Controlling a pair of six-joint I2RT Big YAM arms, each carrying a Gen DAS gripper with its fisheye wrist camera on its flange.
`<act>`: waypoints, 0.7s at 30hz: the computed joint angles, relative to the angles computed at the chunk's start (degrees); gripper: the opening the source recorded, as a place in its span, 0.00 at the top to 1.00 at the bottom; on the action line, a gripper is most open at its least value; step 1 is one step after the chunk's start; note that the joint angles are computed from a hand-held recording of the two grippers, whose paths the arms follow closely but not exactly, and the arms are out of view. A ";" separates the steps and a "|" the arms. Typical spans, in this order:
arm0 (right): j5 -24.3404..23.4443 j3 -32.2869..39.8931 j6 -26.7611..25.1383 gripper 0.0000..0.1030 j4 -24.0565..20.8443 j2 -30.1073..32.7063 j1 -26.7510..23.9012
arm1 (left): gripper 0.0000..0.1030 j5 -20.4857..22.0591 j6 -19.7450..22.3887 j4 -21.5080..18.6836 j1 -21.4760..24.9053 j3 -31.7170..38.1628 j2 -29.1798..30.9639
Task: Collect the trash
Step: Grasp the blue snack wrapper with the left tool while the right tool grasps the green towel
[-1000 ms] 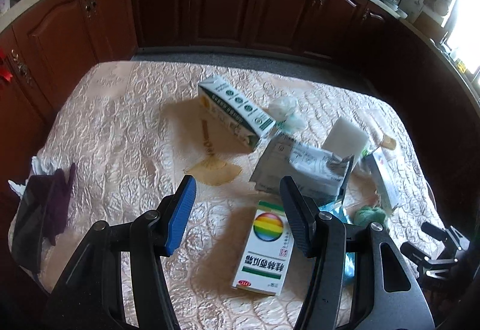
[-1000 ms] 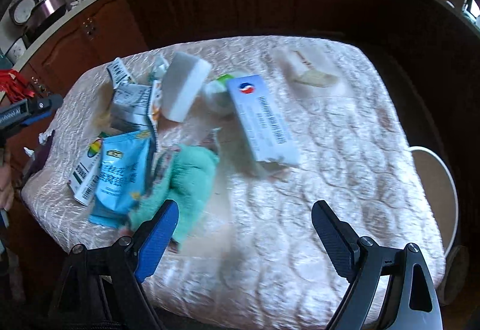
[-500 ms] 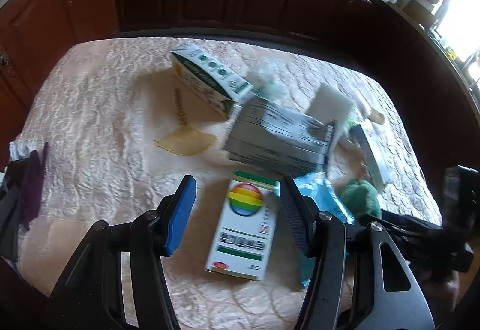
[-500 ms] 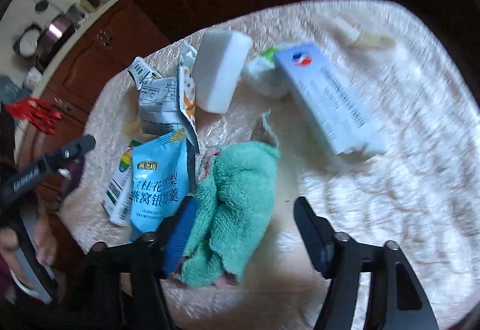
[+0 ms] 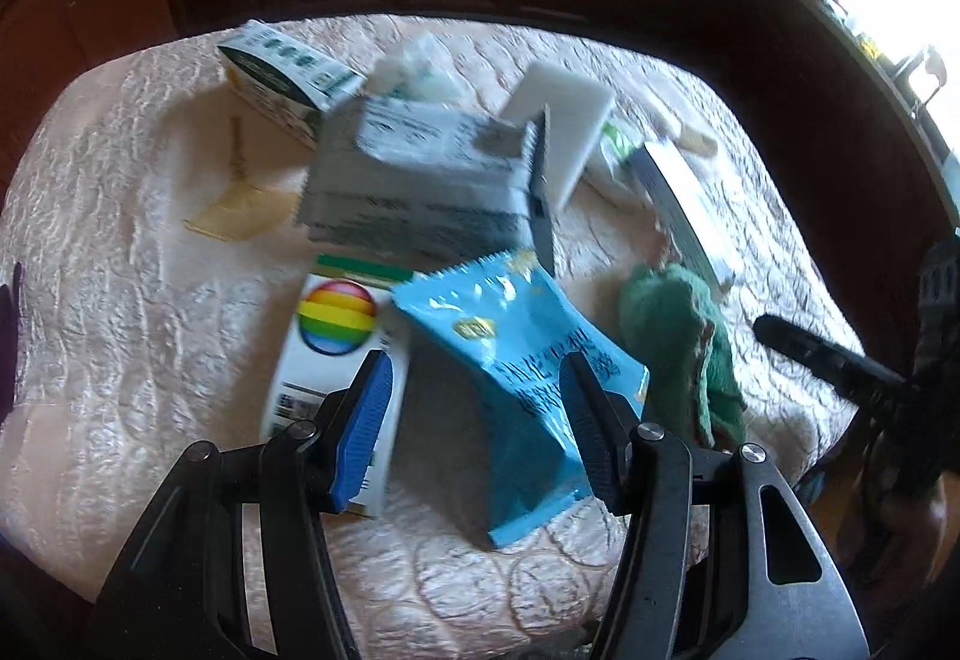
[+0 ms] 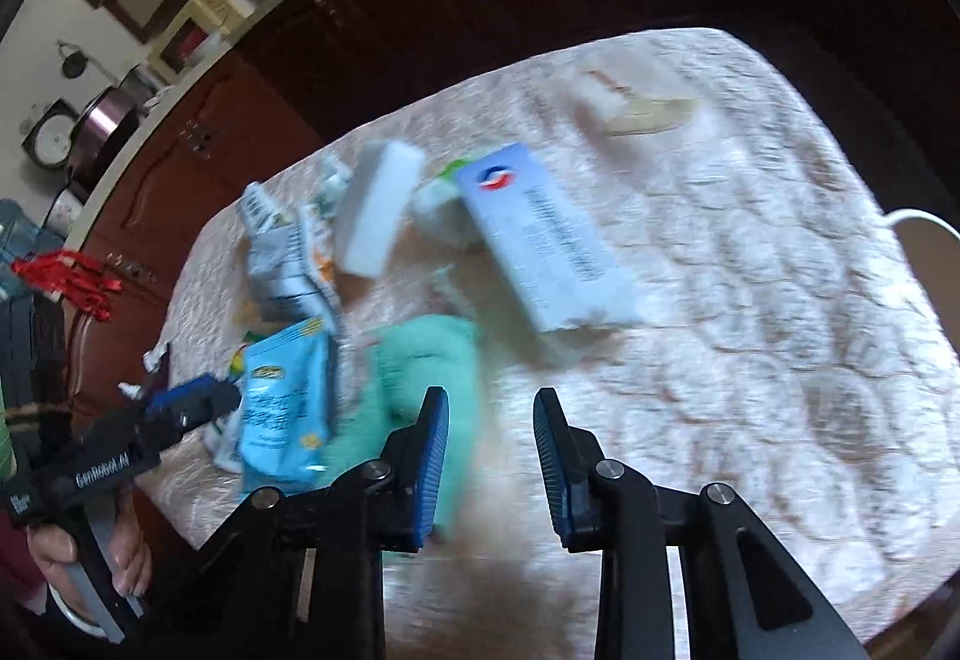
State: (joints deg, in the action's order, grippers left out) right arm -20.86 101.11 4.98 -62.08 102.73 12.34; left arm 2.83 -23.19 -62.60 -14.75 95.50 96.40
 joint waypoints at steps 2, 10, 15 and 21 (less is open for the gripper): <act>-2.68 0.15 2.08 0.73 -0.37 0.20 -1.25 | 0.45 -0.74 -0.38 -0.32 -0.45 0.17 0.45; -4.47 0.54 1.30 0.49 -2.57 0.45 -0.58 | 0.45 -1.94 -1.94 -2.01 -2.33 3.99 4.62; -3.75 0.28 1.21 0.48 -3.06 0.23 -0.63 | 0.45 -0.90 -1.89 -1.67 -2.96 5.33 6.51; -4.13 0.11 1.07 0.38 -2.84 -0.03 -0.56 | 0.77 -0.45 -1.32 -2.51 -3.20 6.16 7.46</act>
